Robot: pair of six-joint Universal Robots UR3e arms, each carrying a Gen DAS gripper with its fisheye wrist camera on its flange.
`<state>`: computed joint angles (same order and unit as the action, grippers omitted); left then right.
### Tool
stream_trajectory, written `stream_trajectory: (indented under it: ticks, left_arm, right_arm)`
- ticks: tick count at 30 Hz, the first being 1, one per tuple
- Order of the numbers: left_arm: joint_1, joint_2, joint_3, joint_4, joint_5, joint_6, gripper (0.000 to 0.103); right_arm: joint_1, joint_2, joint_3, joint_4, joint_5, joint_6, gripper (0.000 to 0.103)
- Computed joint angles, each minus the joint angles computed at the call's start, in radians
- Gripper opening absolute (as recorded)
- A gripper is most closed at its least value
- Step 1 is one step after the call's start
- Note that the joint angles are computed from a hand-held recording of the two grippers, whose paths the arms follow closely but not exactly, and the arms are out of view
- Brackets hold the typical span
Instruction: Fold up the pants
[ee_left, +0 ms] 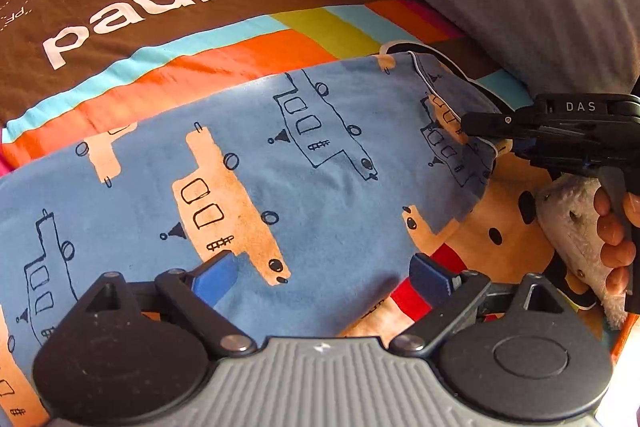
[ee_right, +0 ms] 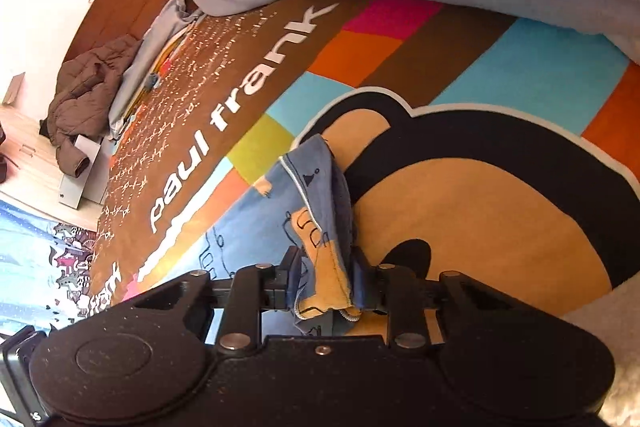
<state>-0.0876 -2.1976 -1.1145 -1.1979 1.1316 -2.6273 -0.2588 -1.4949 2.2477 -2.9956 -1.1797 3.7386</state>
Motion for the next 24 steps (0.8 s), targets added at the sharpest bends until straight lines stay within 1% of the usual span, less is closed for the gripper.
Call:
stream_trajectory:
  ticks: [2,3,5,6,8,11,12,15,17,19,21,22,24]
  left_arm:
    - [-0.001,-0.002,0.005,-0.003,0.0,0.0,0.096]
    - [-0.001,-0.003,0.012,-0.009,-0.002,-0.004,0.096]
    - [0.003,-0.004,0.024,-0.013,-0.011,-0.029,0.091]
    - [0.008,-0.004,0.034,-0.015,-0.03,-0.043,0.089]
    - [0.021,-0.005,0.042,0.007,-0.074,-0.082,0.088]
    - [0.029,-0.05,0.106,0.018,-0.137,-0.165,0.088]
    - [0.029,-0.08,0.149,0.004,-0.16,-0.186,0.088]
    - [0.041,-0.175,0.272,-0.066,-0.27,-0.233,0.085]
    - [0.036,-0.236,0.352,-0.121,-0.312,-0.239,0.085]
    - [0.027,-0.288,0.422,-0.185,-0.332,-0.222,0.085]
    - [0.013,-0.307,0.421,-0.174,-0.309,-0.221,0.085]
    - [0.015,-0.303,0.395,-0.148,-0.317,-0.231,0.085]
    - [0.027,-0.31,0.391,-0.144,-0.345,-0.272,0.085]
  right_arm:
    - [0.004,-0.004,-0.006,0.015,-0.019,-0.008,0.016]
    - [0.008,-0.003,-0.012,0.022,-0.027,-0.004,0.015]
    - [0.01,-0.006,-0.008,0.021,-0.034,-0.006,0.014]
    - [0.013,-0.008,-0.009,0.019,-0.038,-0.004,0.014]
    - [0.013,-0.013,-0.002,0.005,-0.038,0.004,0.014]
    - [0.015,-0.015,0.003,0.001,-0.041,0.006,0.014]
    - [0.013,-0.017,0.009,-0.001,-0.042,0.004,0.014]
    - [0.008,-0.02,0.009,0.007,-0.043,0.001,0.014]
    - [0.01,-0.024,0.005,0.015,-0.044,-0.003,0.014]
    - [0.009,-0.027,0.004,0.018,-0.045,-0.006,0.014]
    - [0.009,-0.03,0.004,0.023,-0.047,-0.007,0.014]
    - [0.008,-0.035,0.006,0.027,-0.046,-0.008,0.014]
    - [0.009,-0.036,0.004,0.028,-0.044,-0.009,0.014]
